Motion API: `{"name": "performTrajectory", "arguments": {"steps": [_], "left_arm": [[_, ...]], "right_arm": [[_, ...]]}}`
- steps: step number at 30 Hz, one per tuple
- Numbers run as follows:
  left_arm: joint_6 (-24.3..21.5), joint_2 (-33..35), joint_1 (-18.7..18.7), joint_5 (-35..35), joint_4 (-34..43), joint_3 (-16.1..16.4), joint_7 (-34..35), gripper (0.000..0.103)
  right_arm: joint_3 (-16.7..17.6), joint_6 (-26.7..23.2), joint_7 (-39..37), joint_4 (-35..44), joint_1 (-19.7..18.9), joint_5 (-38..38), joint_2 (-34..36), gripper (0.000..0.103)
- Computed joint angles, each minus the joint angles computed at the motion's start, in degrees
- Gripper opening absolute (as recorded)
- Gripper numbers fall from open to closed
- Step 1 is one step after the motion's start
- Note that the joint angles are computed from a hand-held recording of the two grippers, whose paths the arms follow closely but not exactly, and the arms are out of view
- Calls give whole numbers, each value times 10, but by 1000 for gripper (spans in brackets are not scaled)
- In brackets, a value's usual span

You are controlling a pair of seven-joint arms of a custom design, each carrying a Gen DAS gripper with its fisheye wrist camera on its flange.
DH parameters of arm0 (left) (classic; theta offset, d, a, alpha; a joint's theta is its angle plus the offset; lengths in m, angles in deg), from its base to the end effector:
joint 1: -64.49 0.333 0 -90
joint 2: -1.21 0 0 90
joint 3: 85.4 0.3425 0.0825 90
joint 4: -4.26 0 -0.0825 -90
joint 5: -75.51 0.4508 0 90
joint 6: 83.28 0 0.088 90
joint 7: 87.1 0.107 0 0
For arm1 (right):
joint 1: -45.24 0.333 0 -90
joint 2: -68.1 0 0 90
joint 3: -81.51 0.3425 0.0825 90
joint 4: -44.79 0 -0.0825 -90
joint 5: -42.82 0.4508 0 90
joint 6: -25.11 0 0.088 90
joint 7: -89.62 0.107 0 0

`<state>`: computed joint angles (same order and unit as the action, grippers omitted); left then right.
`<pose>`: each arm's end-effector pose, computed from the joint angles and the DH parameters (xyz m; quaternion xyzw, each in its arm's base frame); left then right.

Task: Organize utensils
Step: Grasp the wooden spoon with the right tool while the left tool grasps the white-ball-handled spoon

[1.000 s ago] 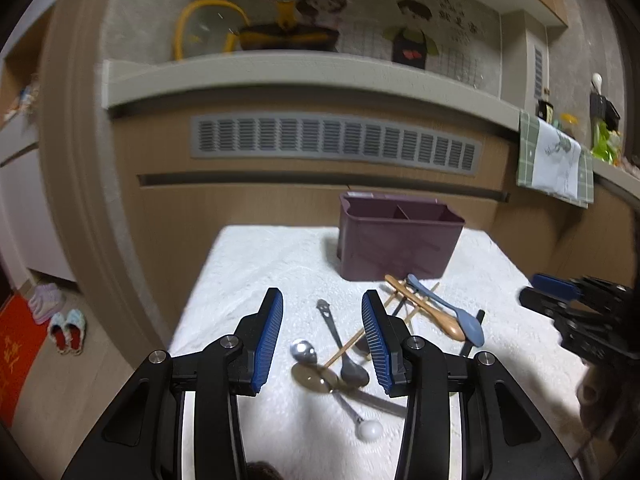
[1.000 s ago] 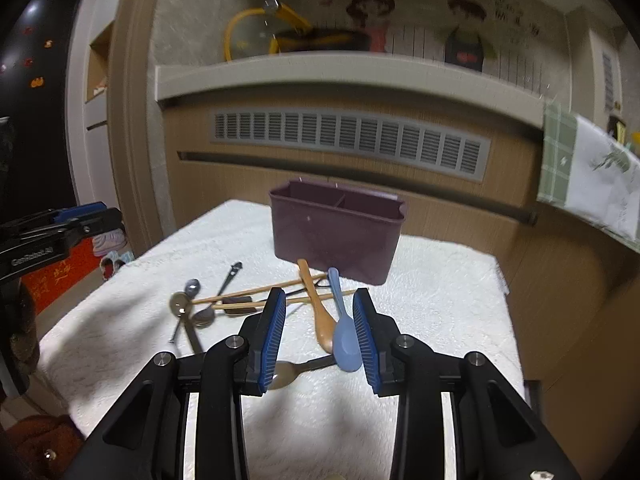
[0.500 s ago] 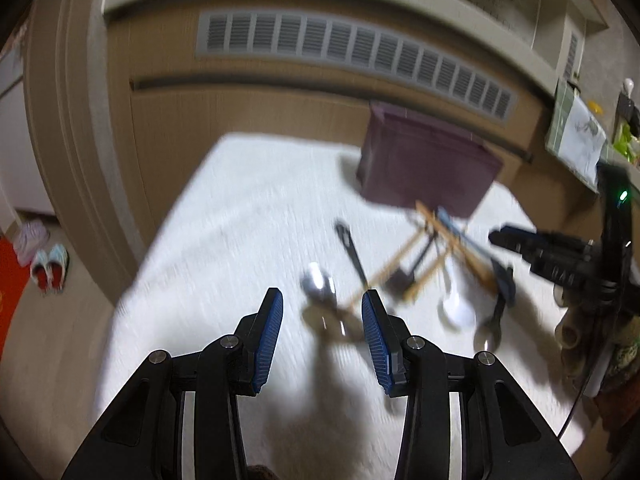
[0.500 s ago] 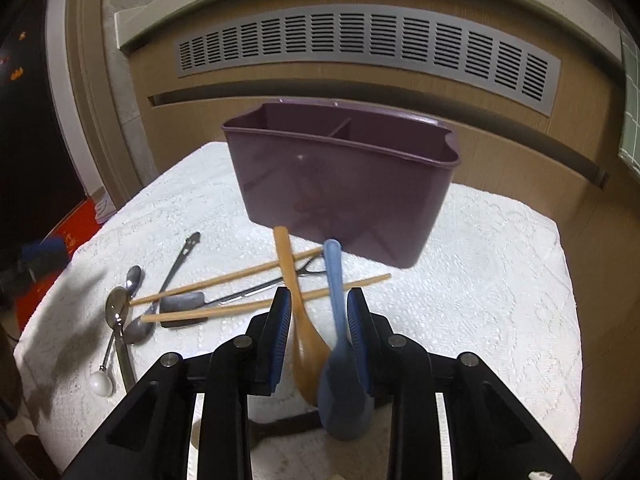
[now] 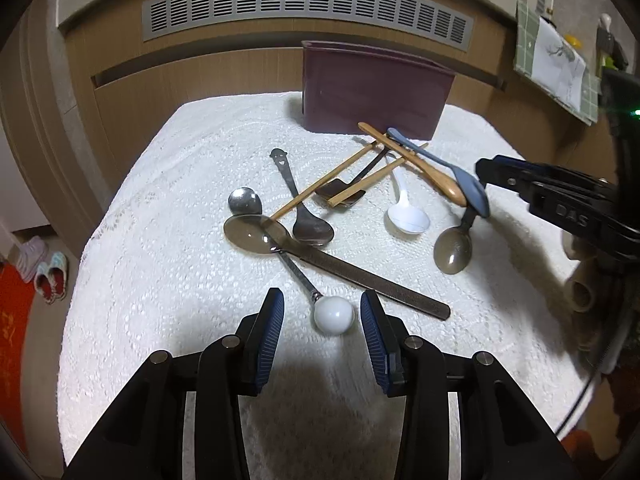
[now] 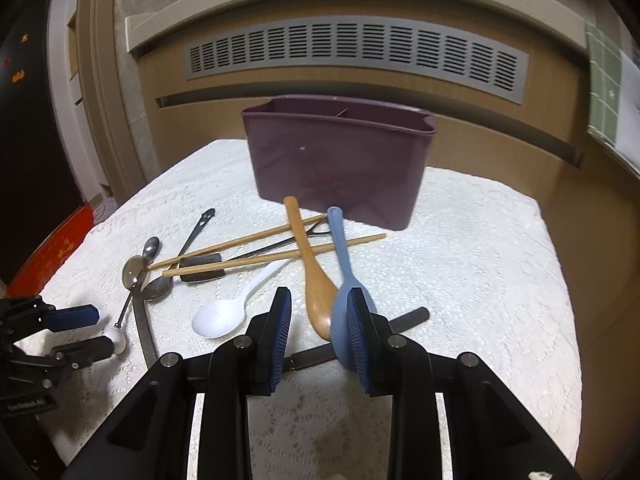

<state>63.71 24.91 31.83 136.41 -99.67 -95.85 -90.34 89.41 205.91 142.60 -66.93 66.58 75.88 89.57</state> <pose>0.5343 -0.5038 0.3310 -0.6898 0.6324 -0.2697 0.2269 0.6517 0.2998 0.3553 -0.7968 0.4490 -0.2014 0.3507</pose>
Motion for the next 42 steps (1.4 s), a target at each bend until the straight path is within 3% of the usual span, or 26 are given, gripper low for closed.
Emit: {"name": "performTrajectory", "arguments": {"steps": [3,7,10,14,18,21,24,29,32,37,42], "left_arm": [[-11,9,3,-20,10,-3,12,39],[-2,9,4,-26,6,0,12,23],[0,-11,-7,18,-8,13,-27,23],[-53,-57,-18,121,-28,21,-84,23],[-66,-83,9,173,-32,10,-102,23],[-26,-98,38,197,-38,4,-118,23],[16,-109,59,212,-40,0,-125,23],[81,-113,83,206,-37,-5,-112,23],[110,-113,90,203,-33,-4,-110,23],[126,-105,89,205,-20,-3,-111,23],[165,-89,86,224,10,3,-135,23]], "right_arm": [[20,13,-15,-12,-16,10,-7,27],[27,20,-24,-19,-22,18,-11,27],[17,19,-22,-20,-13,17,-11,27],[14,10,-23,-10,-11,13,-8,27],[35,-18,-52,22,-28,9,5,27],[9,-77,-45,78,-6,-13,34,27],[-44,-135,11,155,37,-63,85,27],[-97,-199,99,277,79,-148,173,27],[-112,-230,146,328,90,-184,210,14],[-58,-198,112,267,47,-165,165,11],[33,-112,11,136,-38,-46,58,11]]}}
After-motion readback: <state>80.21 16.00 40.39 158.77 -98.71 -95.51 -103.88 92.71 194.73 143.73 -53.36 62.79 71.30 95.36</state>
